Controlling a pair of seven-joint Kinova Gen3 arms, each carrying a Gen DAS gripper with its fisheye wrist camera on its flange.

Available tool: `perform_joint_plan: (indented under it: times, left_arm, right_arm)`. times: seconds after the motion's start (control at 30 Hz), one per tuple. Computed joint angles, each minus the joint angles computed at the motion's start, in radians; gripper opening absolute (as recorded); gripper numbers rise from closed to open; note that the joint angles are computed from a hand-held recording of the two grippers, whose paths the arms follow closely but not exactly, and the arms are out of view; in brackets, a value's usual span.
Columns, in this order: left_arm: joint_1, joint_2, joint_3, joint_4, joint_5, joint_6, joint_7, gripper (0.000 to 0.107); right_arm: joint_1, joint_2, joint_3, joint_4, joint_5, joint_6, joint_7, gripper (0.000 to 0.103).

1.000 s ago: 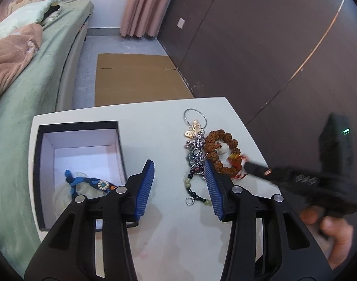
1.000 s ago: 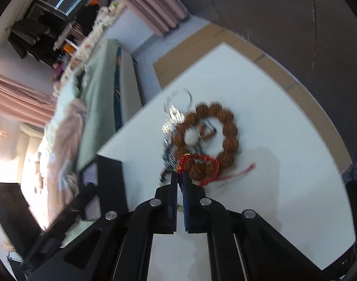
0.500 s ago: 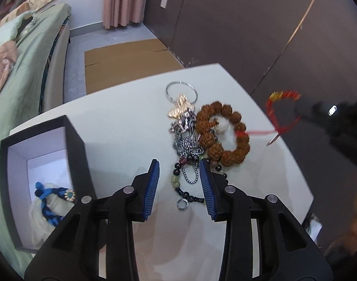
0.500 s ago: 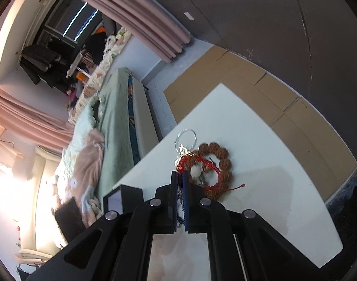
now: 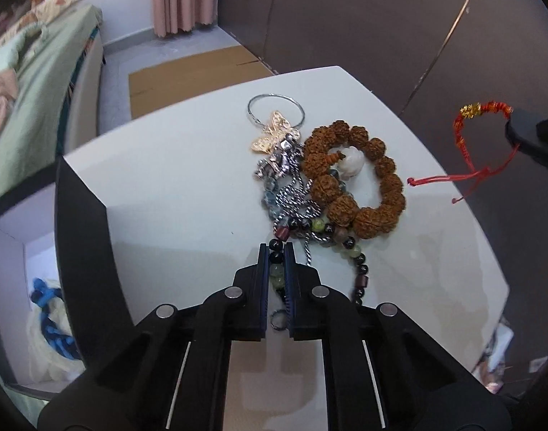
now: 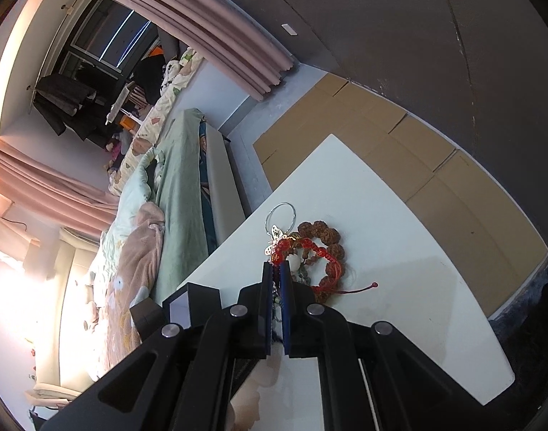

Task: Organize jewelry
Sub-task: 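Grasp the black-and-green bead bracelet with the left tool while the right tool holds the red bracelet, then lower the bead bracelet into the box with the left tool while the right tool drops the red bracelet in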

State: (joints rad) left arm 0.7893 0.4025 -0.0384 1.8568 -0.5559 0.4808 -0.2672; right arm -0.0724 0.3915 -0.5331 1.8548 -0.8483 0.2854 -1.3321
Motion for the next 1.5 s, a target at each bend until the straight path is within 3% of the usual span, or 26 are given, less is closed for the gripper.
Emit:
perform_joint_plan:
  times: [0.27,0.6,0.8,1.0,1.2,1.23,1.3,1.43,1.5]
  left_arm:
    - [0.073,-0.072,-0.035,0.058,-0.109,-0.011,0.145,0.008]
    - [0.135,-0.224,-0.014,0.153,-0.357,0.053,0.459,0.008]
    - [0.115,-0.32,0.047,0.215,-0.451,0.12,0.592,0.008]
    - [0.062,-0.398,0.117,0.277,-0.507,0.175,0.696,0.008]
    - [-0.014,-0.457,0.186,0.336,-0.555,0.2,0.794,0.009]
    - [-0.029,-0.465,0.194,0.342,-0.553,0.197,0.801,0.013]
    - [-0.06,-0.484,0.209,0.359,-0.548,0.193,0.826,0.059]
    - [-0.109,-0.508,0.255,0.373,-0.539,0.226,0.831,0.064]
    - [-0.136,-0.522,0.267,0.38,-0.515,0.227,0.809,0.073]
  right_arm:
    - [-0.007,-0.015,0.007,0.015,-0.001,0.0,0.005,0.004]
    - [0.128,-0.011,-0.195,0.066,-0.106,-0.092,0.17,0.004]
    - [0.195,0.015,-0.332,0.081,-0.071,-0.162,0.185,0.004]
    - [0.204,0.034,-0.404,0.085,0.009,-0.206,0.146,0.004]
    - [0.109,0.028,-0.349,0.065,0.095,-0.212,0.068,0.004]
    - [0.094,0.03,-0.338,0.059,0.109,-0.211,0.054,0.004]
    - [0.081,0.041,-0.34,0.05,0.136,-0.214,0.033,0.004]
    - [0.06,0.065,-0.354,0.03,0.193,-0.222,-0.004,0.004]
    - [0.057,0.083,-0.377,0.018,0.224,-0.232,-0.017,0.004]
